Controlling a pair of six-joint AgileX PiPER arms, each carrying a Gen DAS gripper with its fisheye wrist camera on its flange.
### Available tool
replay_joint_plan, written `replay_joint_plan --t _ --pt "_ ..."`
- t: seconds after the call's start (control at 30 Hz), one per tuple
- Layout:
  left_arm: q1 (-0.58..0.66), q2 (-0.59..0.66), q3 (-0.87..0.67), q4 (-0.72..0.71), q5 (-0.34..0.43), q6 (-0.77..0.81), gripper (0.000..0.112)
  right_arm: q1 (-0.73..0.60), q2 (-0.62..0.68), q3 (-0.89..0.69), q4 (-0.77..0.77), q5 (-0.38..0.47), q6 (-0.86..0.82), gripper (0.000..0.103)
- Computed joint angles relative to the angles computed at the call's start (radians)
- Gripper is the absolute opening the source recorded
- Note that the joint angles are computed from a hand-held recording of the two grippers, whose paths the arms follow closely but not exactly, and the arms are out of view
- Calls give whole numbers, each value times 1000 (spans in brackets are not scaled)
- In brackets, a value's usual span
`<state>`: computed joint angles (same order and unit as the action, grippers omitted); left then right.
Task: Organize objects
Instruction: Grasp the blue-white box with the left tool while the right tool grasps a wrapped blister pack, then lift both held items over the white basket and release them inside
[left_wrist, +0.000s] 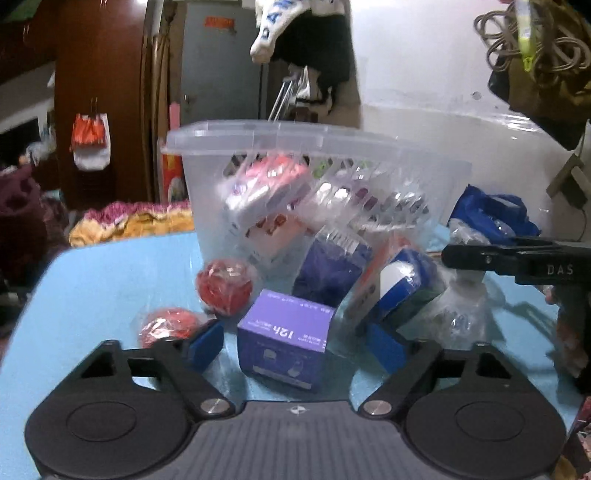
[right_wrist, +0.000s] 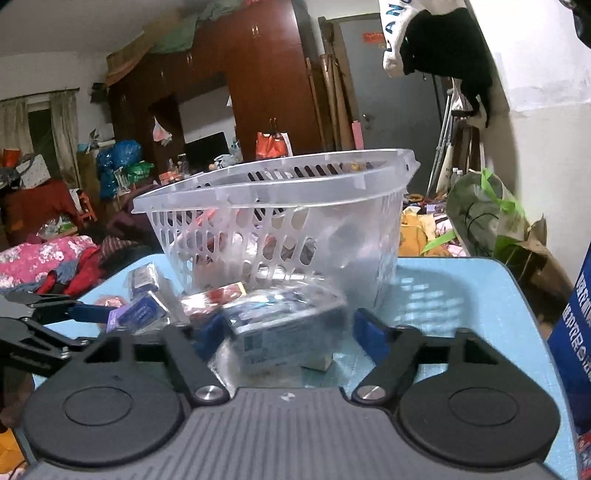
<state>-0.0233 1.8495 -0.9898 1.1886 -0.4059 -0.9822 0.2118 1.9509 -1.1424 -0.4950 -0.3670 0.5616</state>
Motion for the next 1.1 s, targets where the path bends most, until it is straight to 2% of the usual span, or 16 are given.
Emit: replay_joint_plan --t 0.03,0.07,0.1,0.2,0.4,0.5,0.73,1.03,1.1 --pt "-1 2 -3 17 8 -17 58 6 -1 2 26 2 -31 72" --pt "-4 5 -2 9 15 -7 52 9 -4 10 52 -8 -65 72" --pt "-2 5 1 -5 13 12 52 14 -9 24 90 -23 -110 72" --pt "6 -16 56 -177 -27 192 49 35 -26 76 265 -92 -294 72" --pt "52 -32 172 -376 -251 396 49 54 -39 138 402 -219 -430 72" --pt "66 -32 211 -443 -328 448 49 61 -39 146 427 -248 -457 72" --pt "84 -24 235 -490 -408 479 49 65 -37 174 438 -329 -474 72" --pt "85 -17 255 -534 -454 520 49 83 -29 205 466 -428 -528 72" --pt "103 -24 290 -545 -523 531 49 74 -36 231 423 -473 -478 72"
